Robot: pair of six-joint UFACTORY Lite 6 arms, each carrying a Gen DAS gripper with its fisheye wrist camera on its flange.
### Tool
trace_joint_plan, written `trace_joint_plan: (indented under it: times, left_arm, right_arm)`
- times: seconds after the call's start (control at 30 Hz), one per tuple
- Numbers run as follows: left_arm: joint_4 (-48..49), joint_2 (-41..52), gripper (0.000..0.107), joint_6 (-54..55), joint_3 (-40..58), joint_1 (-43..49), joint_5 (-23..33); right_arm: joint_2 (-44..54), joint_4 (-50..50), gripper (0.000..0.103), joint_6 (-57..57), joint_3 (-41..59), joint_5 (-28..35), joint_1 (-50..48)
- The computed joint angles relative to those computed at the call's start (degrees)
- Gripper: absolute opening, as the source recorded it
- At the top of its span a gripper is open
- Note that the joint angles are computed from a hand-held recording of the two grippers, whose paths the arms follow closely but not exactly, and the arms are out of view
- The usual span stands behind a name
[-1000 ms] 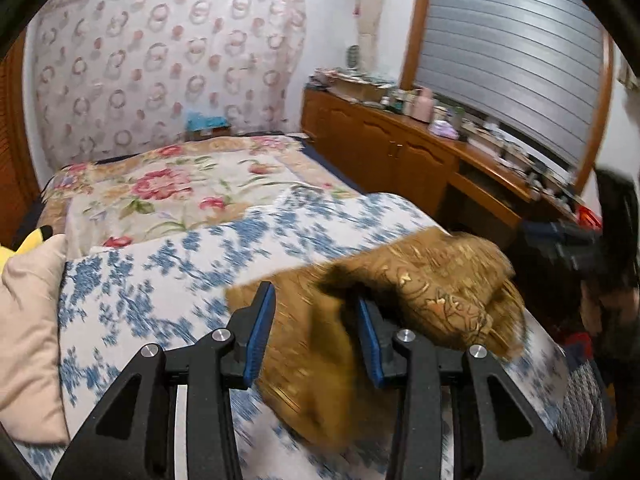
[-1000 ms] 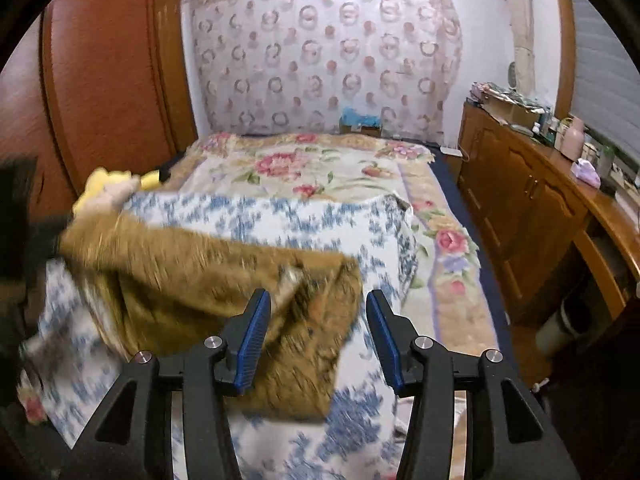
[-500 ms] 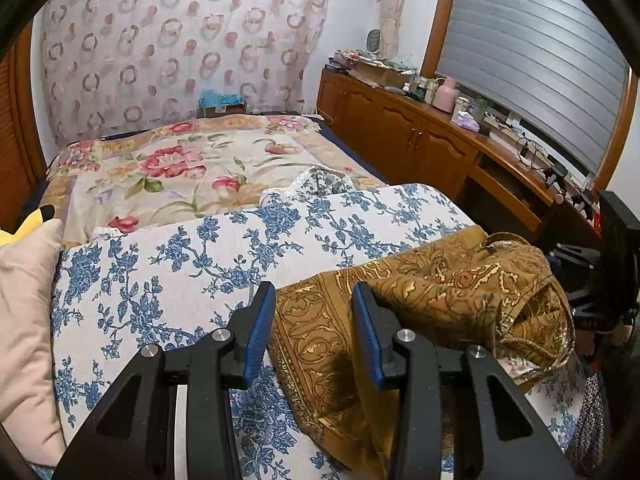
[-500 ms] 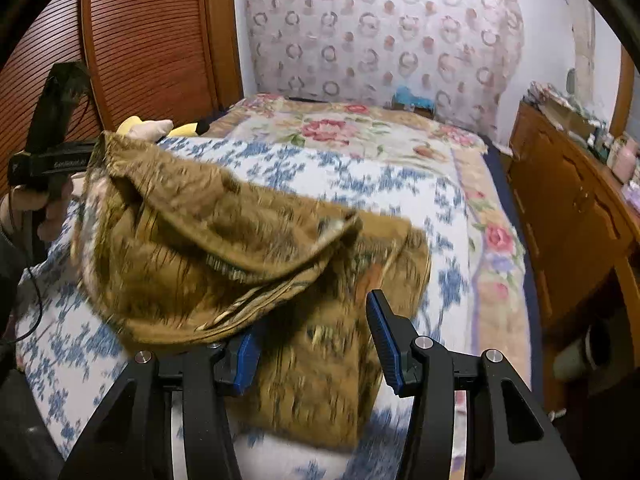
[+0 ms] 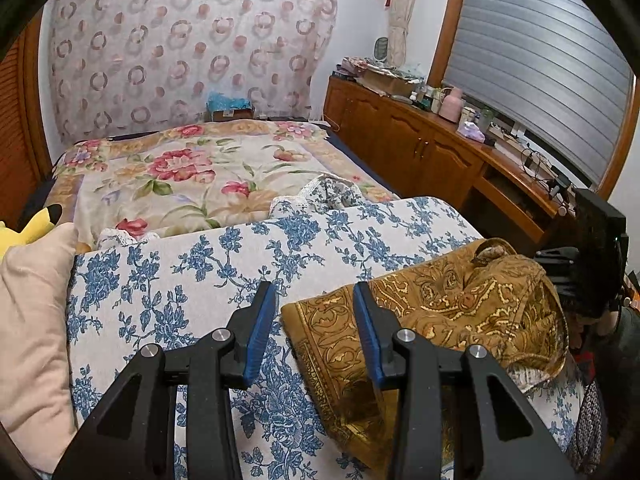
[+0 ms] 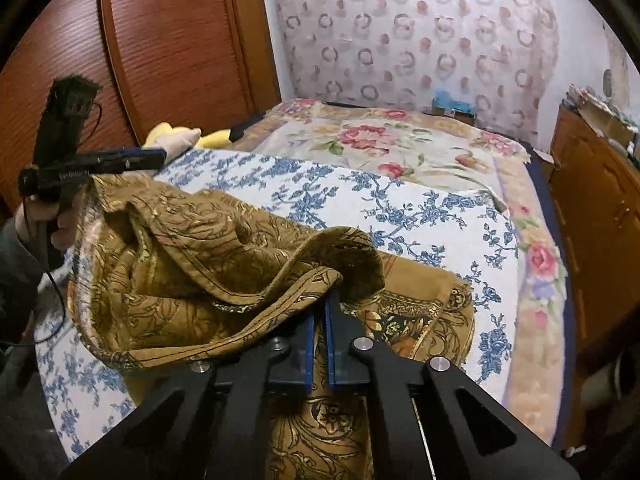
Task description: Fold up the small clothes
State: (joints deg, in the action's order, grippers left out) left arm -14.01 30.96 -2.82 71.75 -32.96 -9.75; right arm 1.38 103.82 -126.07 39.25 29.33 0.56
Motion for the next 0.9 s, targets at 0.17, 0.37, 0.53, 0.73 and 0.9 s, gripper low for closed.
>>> trace_joint_plan:
  times: [0.17, 0.37, 0.53, 0.73, 0.9]
  left_arm:
    - [5.33, -2.44, 0.041, -4.76, -3.61, 0.18, -1.3]
    - [10.07, -5.49, 0.041, -9.47, -9.08, 0.02, -3.04]
    - [23.72, -6.32, 0.05, -22.14, -10.24, 0.35, -3.73]
    - [37.27, -3.53, 0.062, -32.16, -6.2, -0.53, -2.97]
    - [48.49, 1.17, 0.062, -38.53, 0.83, -1.16, -1.74]
  right_arm:
    - [-4.19, 10.87, 0.002, -3.3, -2.64, -4.66, -0.46]
    - [-1.89, 11.73, 0.001, 2.18, -0.79, -13.14, -0.86]
    - [-4.78, 25.93, 0.002, -10.95, -3.7, -14.86, 1.58]
    - [-3.93, 26.16, 0.019, -17.46, -4.24, -11.44, 1.56]
    - [-2.02, 27.97, 0.045, -23.65, -3.45, -11.06, 2.48]
